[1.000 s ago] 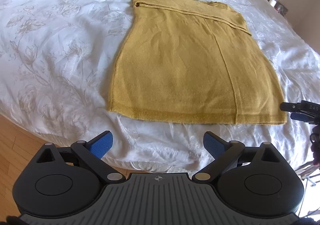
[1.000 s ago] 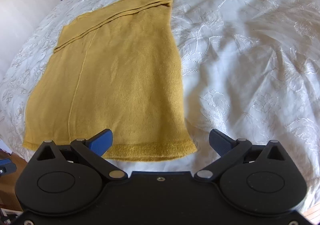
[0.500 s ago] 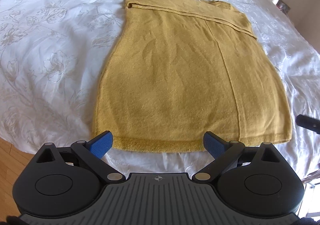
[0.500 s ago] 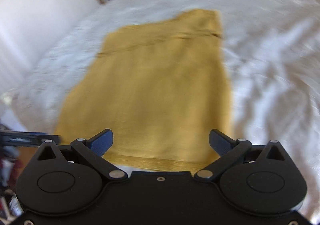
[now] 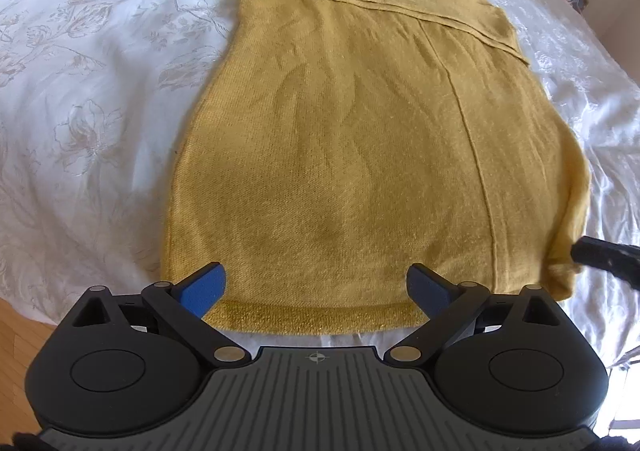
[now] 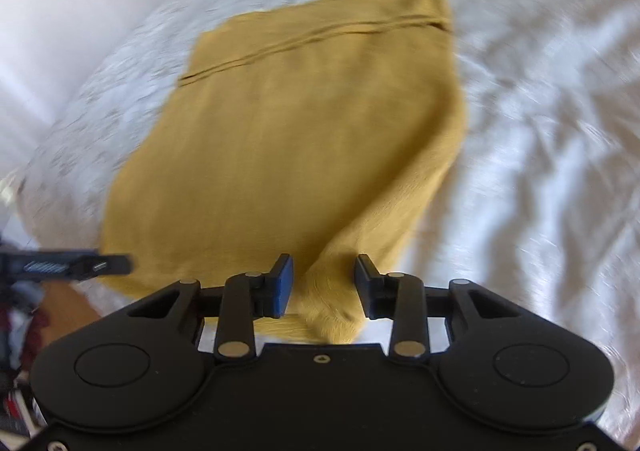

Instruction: Fold small clothes

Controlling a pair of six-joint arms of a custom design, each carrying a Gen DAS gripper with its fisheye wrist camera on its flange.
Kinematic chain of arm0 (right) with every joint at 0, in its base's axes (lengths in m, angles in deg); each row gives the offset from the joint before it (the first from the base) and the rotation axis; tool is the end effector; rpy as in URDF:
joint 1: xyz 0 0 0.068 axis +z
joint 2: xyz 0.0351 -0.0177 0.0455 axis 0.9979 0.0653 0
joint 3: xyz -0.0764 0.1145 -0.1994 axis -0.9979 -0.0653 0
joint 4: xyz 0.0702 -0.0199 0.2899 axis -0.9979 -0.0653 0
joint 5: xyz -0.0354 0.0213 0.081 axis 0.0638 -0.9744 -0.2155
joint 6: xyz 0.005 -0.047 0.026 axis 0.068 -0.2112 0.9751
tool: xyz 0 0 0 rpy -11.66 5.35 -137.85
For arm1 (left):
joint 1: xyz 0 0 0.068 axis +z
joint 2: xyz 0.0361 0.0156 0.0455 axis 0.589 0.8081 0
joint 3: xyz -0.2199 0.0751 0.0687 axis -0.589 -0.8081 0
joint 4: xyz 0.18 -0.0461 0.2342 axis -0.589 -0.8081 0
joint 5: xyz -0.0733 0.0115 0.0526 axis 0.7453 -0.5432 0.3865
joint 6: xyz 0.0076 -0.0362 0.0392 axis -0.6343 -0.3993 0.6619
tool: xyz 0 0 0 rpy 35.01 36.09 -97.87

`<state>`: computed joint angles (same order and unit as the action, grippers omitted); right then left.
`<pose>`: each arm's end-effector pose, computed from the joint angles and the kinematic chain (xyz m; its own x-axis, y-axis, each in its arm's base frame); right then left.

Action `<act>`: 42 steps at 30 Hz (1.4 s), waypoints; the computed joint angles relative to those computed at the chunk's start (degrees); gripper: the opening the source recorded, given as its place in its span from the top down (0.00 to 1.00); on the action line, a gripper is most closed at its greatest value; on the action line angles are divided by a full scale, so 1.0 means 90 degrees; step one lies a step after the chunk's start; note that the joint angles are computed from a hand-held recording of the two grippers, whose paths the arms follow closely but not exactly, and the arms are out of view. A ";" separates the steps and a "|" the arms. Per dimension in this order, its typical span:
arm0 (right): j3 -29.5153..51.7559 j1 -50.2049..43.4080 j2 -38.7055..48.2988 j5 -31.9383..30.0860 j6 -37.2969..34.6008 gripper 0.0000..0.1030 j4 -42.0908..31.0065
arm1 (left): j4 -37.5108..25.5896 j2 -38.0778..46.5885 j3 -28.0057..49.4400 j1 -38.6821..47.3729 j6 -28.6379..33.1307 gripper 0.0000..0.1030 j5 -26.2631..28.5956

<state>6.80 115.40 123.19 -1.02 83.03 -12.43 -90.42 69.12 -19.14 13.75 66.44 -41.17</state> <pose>0.2046 0.1170 0.0862 -0.8554 0.1222 -0.5033 -0.0894 0.9223 0.3759 0.2667 -0.1117 0.0799 -0.9229 0.0745 -0.3777 0.1444 0.9764 -0.1604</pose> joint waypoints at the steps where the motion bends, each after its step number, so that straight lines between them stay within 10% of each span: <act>1: -0.0009 0.0085 -0.0098 -0.0092 -0.0102 0.54 0.0008 | 0.0020 0.0073 0.0040 -0.0003 -0.0014 0.04 0.0015; 11: -0.0337 -0.0693 -0.0745 -0.0016 0.0295 0.45 -0.0832 | 0.0193 0.0345 0.0110 0.0118 0.0021 0.04 0.0049; 18: -0.0191 -0.1134 0.0273 -0.0949 0.0894 0.47 0.0235 | 0.0088 0.0223 -0.0088 0.0322 0.0088 0.04 0.0025; 20: -0.0163 -0.1135 0.0576 -0.1112 0.1299 0.53 0.0545 | 0.0076 0.0096 -0.0190 0.0385 0.0090 0.04 0.0024; 22: -0.0183 -0.1114 0.0724 -0.1130 0.1644 0.89 0.0756 | 0.0066 0.0001 -0.0256 0.0422 0.0073 0.04 0.0017; 33: -0.0706 -0.1725 -0.1691 -0.0039 0.0830 0.89 -0.2228 | 0.0314 -0.0502 -0.0745 0.0765 0.0150 0.04 0.0302; 39: -0.0887 -0.2282 -0.1693 -0.0201 0.0224 0.81 -0.2129 | 0.0525 -0.0643 -0.0933 0.0878 0.0282 0.04 0.0350; 42: -0.0772 -0.2385 -0.1301 -0.0398 0.0083 0.58 -0.1777 | 0.0653 -0.0709 -0.1034 0.0998 0.0452 0.04 0.0347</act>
<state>-0.14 93.93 111.48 -4.59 83.78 -28.42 -84.54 62.74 -28.45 22.73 70.51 -38.05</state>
